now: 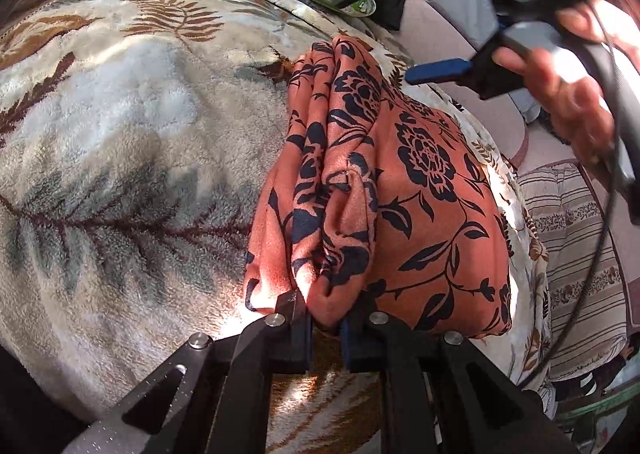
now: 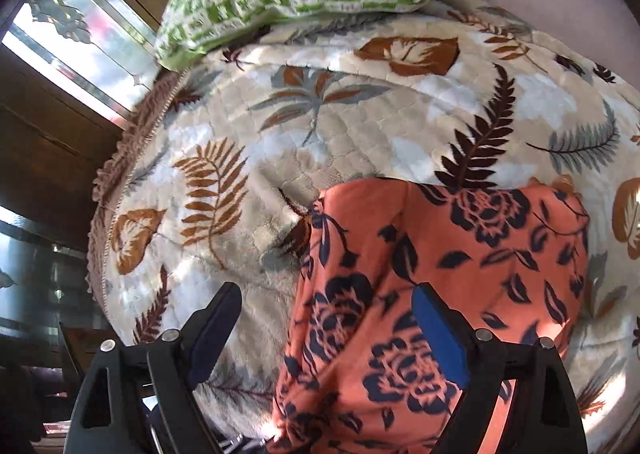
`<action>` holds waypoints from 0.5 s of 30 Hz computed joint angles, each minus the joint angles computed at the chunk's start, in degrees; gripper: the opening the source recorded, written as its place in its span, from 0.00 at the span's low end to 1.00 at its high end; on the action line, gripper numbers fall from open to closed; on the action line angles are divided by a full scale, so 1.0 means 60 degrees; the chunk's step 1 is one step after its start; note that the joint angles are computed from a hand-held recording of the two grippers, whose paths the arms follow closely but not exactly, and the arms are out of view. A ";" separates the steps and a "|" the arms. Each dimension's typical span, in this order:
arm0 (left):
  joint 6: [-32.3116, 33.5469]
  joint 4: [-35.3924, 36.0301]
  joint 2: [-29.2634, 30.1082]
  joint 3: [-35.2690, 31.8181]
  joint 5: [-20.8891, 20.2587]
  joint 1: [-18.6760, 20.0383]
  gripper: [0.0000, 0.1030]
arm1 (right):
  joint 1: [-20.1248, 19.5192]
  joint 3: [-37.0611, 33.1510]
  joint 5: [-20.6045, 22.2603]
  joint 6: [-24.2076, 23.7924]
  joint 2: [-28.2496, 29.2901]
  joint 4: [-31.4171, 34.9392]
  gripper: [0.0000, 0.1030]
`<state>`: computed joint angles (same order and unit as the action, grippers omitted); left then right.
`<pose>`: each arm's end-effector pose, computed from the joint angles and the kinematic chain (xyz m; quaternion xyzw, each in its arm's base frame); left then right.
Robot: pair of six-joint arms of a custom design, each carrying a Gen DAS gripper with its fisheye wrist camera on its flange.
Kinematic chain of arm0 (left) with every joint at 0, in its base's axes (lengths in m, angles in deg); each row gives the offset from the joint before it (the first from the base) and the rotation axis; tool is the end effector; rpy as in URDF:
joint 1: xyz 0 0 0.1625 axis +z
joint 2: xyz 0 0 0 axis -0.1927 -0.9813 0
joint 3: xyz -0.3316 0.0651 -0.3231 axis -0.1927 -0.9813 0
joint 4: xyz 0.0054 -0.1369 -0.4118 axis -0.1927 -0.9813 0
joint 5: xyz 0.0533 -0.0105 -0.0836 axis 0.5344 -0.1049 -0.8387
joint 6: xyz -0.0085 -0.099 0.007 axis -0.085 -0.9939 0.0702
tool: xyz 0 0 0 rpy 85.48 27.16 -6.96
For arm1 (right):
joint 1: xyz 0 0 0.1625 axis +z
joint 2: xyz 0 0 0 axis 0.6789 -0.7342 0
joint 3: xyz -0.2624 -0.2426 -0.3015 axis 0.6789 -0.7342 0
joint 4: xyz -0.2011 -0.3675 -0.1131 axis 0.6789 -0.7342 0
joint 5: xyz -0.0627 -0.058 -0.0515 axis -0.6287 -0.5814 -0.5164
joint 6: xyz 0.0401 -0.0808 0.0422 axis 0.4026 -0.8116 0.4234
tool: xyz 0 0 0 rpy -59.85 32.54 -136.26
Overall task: Fold small clothes
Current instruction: 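Grasp the folded shirt bundle with the left gripper while the right tool moves beside it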
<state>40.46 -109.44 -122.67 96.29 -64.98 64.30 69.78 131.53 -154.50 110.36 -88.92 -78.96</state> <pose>-0.0862 -0.3881 0.1679 0.1305 0.9735 -0.1692 0.0820 0.3123 -0.5532 0.0898 -0.0095 -0.9531 0.1540 0.2603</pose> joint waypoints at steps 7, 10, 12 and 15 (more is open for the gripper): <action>0.0230 -0.0036 -0.0124 -0.0025 -0.0257 0.0200 0.13 | -0.0271 -0.0942 -0.0949 0.0739 0.0905 0.1650 0.20; 0.0358 -0.0102 -0.0300 0.0083 0.0056 0.0061 0.13 | -0.0124 -0.0745 -0.0425 0.0529 0.0633 0.0647 0.11; 0.0317 -0.0164 -0.0281 0.0105 0.0079 0.0117 0.13 | -0.0160 -0.0791 -0.0139 0.0478 0.0718 0.0389 0.11; 0.0264 -0.0259 -0.0235 0.0111 0.0007 0.0202 0.13 | -0.0679 -0.0367 0.0847 0.0244 0.0880 -0.0685 0.20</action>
